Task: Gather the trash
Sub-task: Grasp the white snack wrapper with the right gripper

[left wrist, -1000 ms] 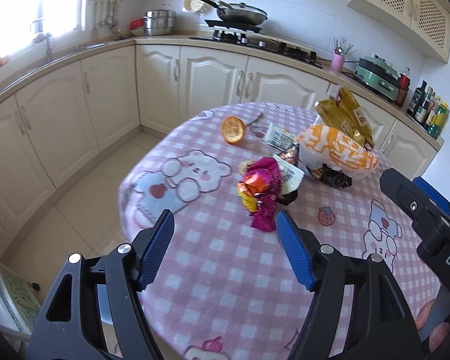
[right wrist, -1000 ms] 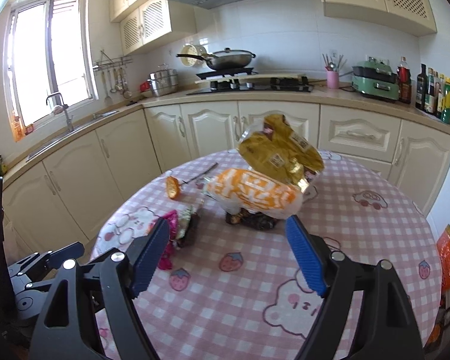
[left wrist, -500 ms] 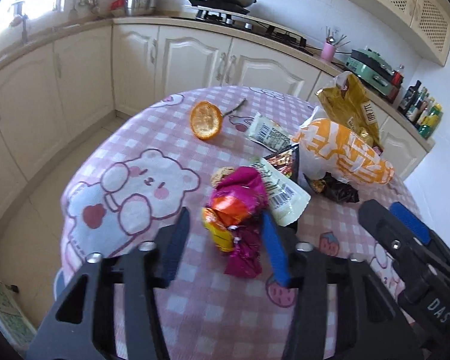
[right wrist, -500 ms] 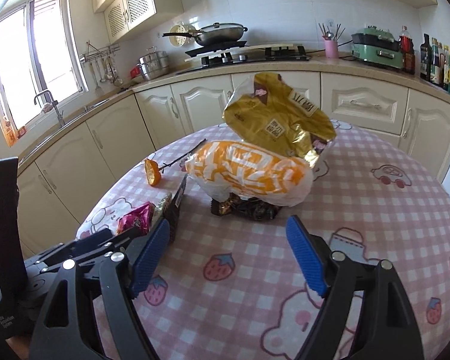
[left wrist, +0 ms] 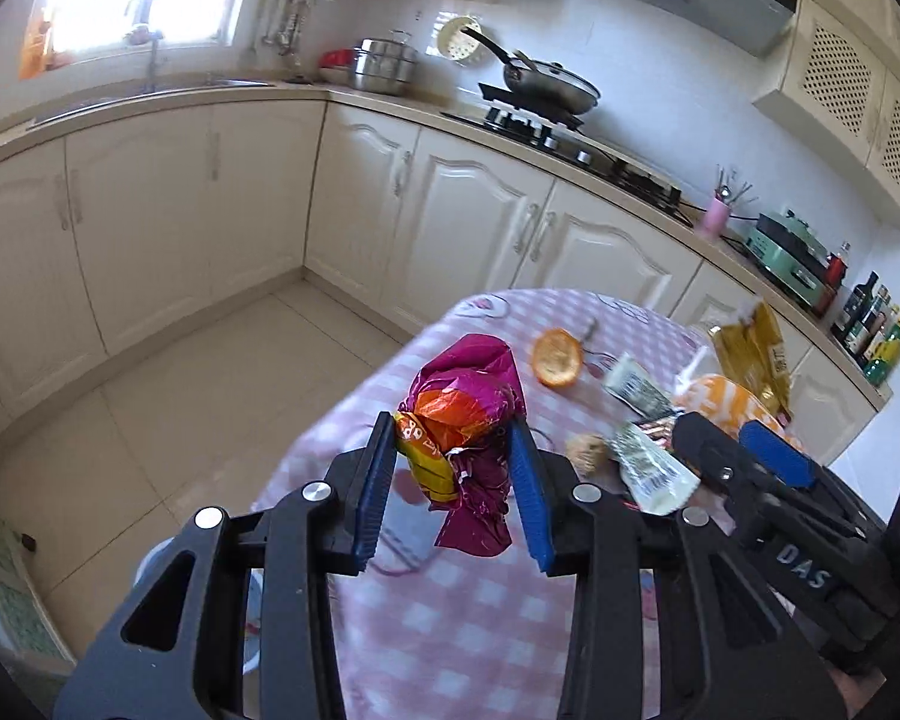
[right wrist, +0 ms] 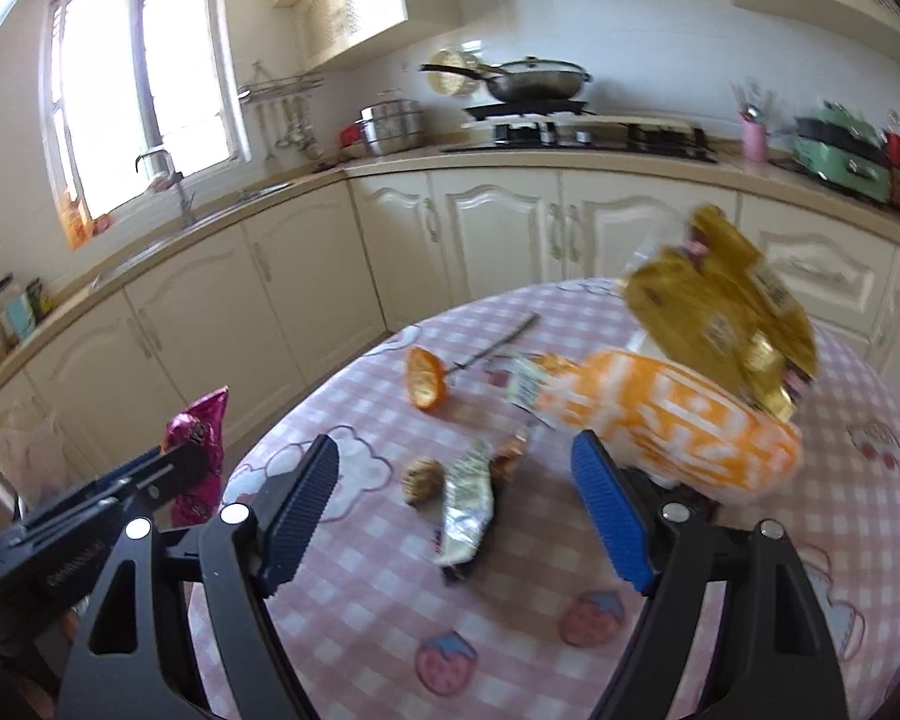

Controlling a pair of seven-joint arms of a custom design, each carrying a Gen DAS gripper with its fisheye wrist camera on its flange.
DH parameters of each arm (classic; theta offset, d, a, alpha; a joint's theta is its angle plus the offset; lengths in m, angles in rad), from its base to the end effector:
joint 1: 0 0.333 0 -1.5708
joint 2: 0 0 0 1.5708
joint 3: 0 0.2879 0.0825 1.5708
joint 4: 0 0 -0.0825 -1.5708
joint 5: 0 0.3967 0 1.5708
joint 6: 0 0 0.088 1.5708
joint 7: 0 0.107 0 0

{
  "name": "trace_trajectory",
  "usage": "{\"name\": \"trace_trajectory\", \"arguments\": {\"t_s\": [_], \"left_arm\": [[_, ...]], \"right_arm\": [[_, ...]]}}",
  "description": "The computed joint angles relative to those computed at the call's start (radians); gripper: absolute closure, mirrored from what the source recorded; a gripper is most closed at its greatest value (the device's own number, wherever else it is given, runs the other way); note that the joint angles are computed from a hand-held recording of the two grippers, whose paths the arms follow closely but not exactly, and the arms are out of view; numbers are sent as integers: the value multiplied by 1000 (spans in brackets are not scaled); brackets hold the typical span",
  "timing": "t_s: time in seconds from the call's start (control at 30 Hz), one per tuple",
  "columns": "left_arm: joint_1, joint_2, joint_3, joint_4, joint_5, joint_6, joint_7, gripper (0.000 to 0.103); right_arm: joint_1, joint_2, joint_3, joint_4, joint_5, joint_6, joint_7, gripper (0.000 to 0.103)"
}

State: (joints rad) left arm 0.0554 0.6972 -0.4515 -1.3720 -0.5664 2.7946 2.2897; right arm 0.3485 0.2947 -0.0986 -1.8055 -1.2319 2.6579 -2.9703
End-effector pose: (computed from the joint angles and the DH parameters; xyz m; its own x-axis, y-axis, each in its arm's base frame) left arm 0.7450 -0.1877 0.3856 -0.5177 -0.8148 0.2611 -0.6248 0.1515 -0.7659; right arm 0.6398 0.1954 0.3951 -0.4093 -0.9021 -0.1365 -0.4748 0.3384 -0.8124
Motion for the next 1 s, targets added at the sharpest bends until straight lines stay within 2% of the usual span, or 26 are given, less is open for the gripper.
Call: {"name": "trace_trajectory", "arguments": {"t_s": [0.07,0.13,0.2,0.37,0.47,0.5,0.6,0.73,0.83,0.9,0.97,1.0], "left_arm": [[-7,23,19,43,15,-26,-26,67],[-3,32,19,60,17,-43,-30,67],[3,33,15,58,15,-45,-20,67],[10,40,11,61,7,-72,-4,67],[14,41,11,64,-3,-88,-1,67],[15,41,12,65,-7,-91,1,67],[19,36,12,59,-18,-91,11,67],[22,32,12,54,-29,-97,21,67],[28,26,9,49,-41,-104,34,67],[31,22,8,44,-50,-107,45,67],[35,16,5,37,-59,-110,59,67],[36,12,6,33,-63,-115,62,67]], "right_arm": [[-18,65,17,76,100,-9,-140,26],[-15,117,18,135,192,-59,-249,35],[-18,149,19,166,288,-102,-337,35],[9,147,-21,146,366,-109,-381,50],[17,148,-30,141,392,-105,-414,68],[27,144,-40,135,382,-106,-403,78],[52,119,-65,103,324,-89,-337,91],[59,86,-64,66,249,-67,-269,96],[46,81,-48,62,241,-55,-267,100],[37,75,-35,57,256,-53,-285,101],[14,72,-18,47,310,-16,-323,100],[23,66,-26,39,299,-14,-302,97]]}}
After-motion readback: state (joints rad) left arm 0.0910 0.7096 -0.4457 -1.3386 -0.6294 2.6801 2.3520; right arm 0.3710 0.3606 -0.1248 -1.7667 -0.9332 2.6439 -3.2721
